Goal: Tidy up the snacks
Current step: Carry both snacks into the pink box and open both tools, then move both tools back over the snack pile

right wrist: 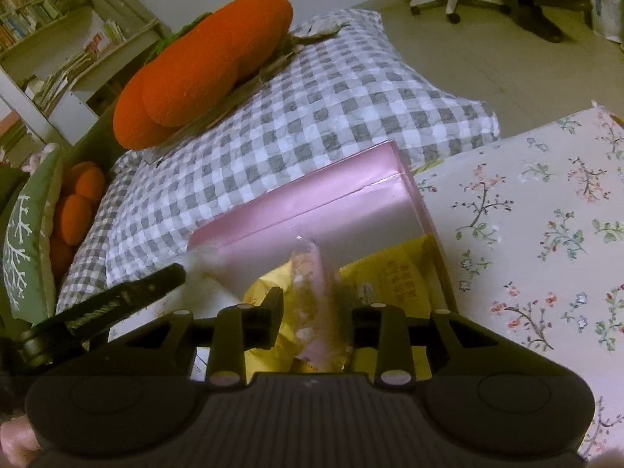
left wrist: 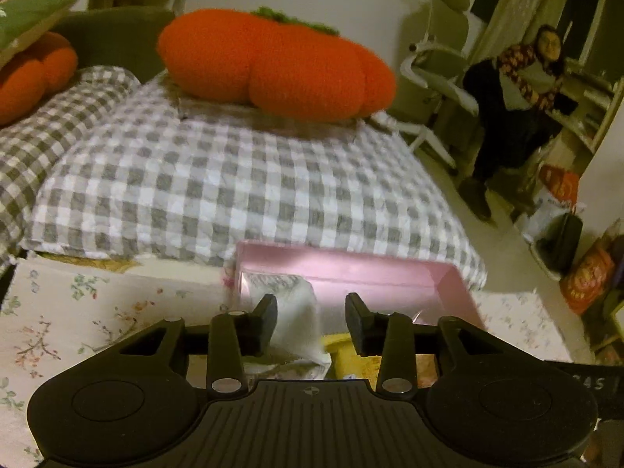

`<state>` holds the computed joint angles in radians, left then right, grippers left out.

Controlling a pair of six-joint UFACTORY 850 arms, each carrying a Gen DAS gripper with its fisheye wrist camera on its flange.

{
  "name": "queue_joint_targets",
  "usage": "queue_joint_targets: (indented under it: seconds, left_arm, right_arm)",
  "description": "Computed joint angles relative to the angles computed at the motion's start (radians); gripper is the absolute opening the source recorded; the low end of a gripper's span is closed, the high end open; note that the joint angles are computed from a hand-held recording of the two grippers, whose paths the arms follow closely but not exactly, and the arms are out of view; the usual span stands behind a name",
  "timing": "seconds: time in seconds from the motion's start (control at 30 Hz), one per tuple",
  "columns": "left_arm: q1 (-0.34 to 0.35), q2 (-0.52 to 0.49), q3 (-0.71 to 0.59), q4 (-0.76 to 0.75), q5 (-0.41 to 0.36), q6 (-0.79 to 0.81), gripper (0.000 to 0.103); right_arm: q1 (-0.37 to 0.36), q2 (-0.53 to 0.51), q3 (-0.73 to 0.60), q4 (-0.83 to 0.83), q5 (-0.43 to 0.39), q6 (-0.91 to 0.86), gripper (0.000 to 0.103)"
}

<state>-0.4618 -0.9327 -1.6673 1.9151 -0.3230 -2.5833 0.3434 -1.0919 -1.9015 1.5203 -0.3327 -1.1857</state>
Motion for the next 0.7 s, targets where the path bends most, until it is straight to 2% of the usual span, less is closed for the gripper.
queue_joint_targets:
  seconds: [0.17,0.27,0.37,0.43,0.5,0.63,0.7]
  left_arm:
    - [-0.015,0.076,0.086,0.047,-0.022,-0.060,0.041]
    - [-0.032,0.107,0.115,-0.090,-0.038,0.064,0.044]
    - [-0.050,0.133,0.140,-0.254,-0.057,0.220,0.044]
    - [-0.057,0.154,0.172,-0.260,-0.046,0.203,0.045]
    - [-0.066,0.174,0.201,-0.280,-0.030,0.203,0.045]
    - [-0.093,0.200,0.225,-0.393,-0.048,0.319,0.045]
    - [-0.108,0.216,0.242,-0.410,-0.062,0.340,0.046]
  right_arm:
    - [-0.008,0.042,0.052,0.045,-0.020,-0.038,0.030]
    - [-0.009,0.084,0.107,0.107,-0.036,-0.123,0.034]
    - [-0.003,0.130,0.167,0.140,-0.031,-0.203,0.041]
    - [0.007,0.165,0.215,0.203,-0.010,-0.307,0.049]
    - [0.014,0.192,0.251,0.228,0.008,-0.370,0.051]
    - [0.020,0.220,0.280,0.180,-0.009,-0.340,0.056]
    - [0.027,0.233,0.293,0.157,0.007,-0.332,0.056]
